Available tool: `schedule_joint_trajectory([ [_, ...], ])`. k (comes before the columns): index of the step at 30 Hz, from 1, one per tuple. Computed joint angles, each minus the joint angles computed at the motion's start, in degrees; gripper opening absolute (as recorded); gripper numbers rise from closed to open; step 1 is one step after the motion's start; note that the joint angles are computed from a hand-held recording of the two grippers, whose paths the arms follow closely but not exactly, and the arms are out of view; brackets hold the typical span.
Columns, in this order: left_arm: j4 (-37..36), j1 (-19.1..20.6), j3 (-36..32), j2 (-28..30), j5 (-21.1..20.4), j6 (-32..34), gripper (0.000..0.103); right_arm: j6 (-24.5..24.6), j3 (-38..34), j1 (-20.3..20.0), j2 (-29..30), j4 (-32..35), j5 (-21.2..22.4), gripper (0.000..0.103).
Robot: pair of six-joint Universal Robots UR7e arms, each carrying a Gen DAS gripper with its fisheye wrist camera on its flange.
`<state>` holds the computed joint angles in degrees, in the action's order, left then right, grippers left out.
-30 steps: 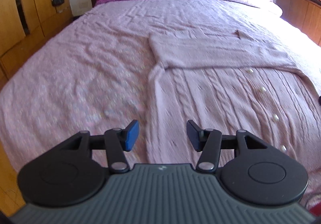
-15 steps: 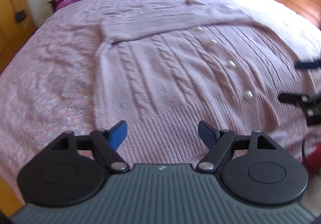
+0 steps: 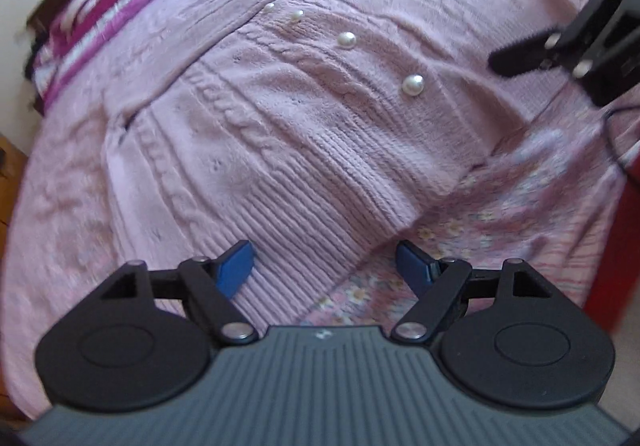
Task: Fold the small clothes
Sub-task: 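Grasp the ribbed cardigan hem with the left gripper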
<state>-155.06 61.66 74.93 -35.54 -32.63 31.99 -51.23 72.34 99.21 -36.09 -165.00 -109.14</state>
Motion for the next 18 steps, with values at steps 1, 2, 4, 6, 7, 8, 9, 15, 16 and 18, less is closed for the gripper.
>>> schedule_joint_trajectory([
  [1, -2.9, -0.1, -0.6, 1.3, 1.8, 3.1, 0.082, -0.1, 0.1, 0.0, 0.0, -0.2, 0.0, 0.096],
  [2, -6.8, -0.2, -1.0, 2.5, 3.3, 6.9, 0.083, -0.2, 0.2, 0.0, -0.1, -0.3, -0.1, 0.096],
  [4, -13.7, -0.3, -1.7, 4.2, 4.1, 13.0, 0.083, -0.3, 0.5, -0.1, -0.2, -0.7, -0.1, 0.096],
  [6, -19.9, -0.3, -2.0, 5.2, 3.3, 17.8, 0.082, -0.2, 0.6, -0.2, -0.3, -0.9, -0.2, 0.096],
  [7, -22.8, -0.3, -2.4, 5.6, 2.8, 20.0, 0.078, -0.2, 0.7, -0.2, -0.3, -1.1, -0.2, 0.096],
  [8, -24.7, -0.4, -2.6, 5.9, 2.1, 21.5, 0.069, -0.2, 0.7, -0.2, -0.3, -1.1, -0.2, 0.096],
  [9, -25.2, -0.4, -2.9, 5.9, 1.5, 21.6, 0.063, -0.2, 0.7, -0.2, -0.3, -1.2, -0.2, 0.096],
  [15, -22.6, -0.3, -4.5, 5.1, -2.1, 14.5, 0.015, -1.3, 1.2, -0.1, -0.4, -1.5, 0.4, 0.096],
  [16, -22.8, -0.3, -4.8, 5.1, -2.7, 14.2, 0.014, -1.4, 1.2, -0.1, -0.5, -1.4, 0.5, 0.096],
  [18, -23.5, -0.3, -5.4, 5.2, -3.7, 13.6, 0.013, -1.6, 1.2, -0.1, -0.5, -1.2, 0.6, 0.096],
])
